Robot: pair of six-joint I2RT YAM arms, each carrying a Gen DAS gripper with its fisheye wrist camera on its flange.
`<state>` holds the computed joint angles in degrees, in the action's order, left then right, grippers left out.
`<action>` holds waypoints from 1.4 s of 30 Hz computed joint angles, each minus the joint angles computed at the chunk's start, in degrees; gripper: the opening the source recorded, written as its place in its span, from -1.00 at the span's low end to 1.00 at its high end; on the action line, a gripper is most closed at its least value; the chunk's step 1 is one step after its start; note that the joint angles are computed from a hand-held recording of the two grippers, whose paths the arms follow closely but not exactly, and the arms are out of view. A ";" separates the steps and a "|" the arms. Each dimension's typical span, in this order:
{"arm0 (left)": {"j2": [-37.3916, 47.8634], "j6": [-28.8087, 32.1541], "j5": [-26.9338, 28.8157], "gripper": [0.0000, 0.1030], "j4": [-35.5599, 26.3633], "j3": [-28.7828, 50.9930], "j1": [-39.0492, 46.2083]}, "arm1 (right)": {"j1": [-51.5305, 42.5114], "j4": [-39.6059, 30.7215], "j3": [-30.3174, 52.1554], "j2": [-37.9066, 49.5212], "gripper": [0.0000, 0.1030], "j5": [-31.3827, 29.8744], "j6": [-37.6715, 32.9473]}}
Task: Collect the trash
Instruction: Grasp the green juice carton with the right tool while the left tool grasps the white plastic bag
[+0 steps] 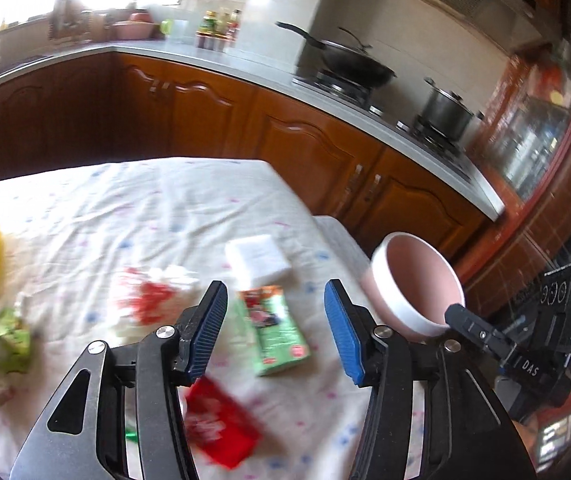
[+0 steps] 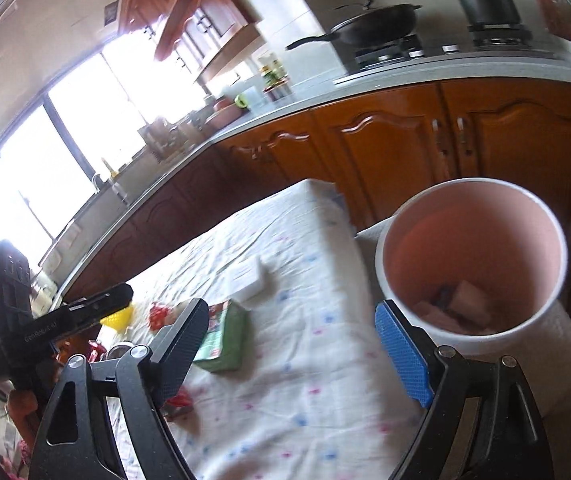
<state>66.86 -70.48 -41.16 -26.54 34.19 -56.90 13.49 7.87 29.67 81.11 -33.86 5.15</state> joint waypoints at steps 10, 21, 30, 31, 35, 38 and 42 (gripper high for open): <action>-18.26 -1.12 4.96 0.11 -7.90 -11.78 8.24 | 14.38 5.44 1.94 7.64 0.69 7.27 4.56; -23.53 17.66 25.29 0.15 5.17 -22.44 29.23 | 21.74 7.94 8.86 21.15 0.69 7.76 6.90; -5.14 25.16 27.83 -0.22 16.88 -21.14 32.04 | 26.47 4.25 14.96 29.39 0.14 12.40 3.42; -4.69 26.06 29.75 -0.27 19.18 -21.96 33.08 | 26.64 4.20 14.89 29.24 0.13 12.83 3.12; -2.53 26.28 25.77 -0.40 20.59 -21.53 30.41 | 26.14 4.33 14.31 28.43 0.12 12.99 3.14; -2.57 26.51 24.78 -0.46 20.67 -21.54 29.50 | 25.40 3.83 14.04 27.27 0.12 13.98 2.43; -2.31 26.75 24.45 -0.56 21.71 -21.86 29.45 | 24.88 3.19 14.40 27.05 0.12 13.74 2.14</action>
<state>64.55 -43.73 -16.71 -4.84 12.32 -27.45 38.36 11.05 44.06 108.16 -20.12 7.29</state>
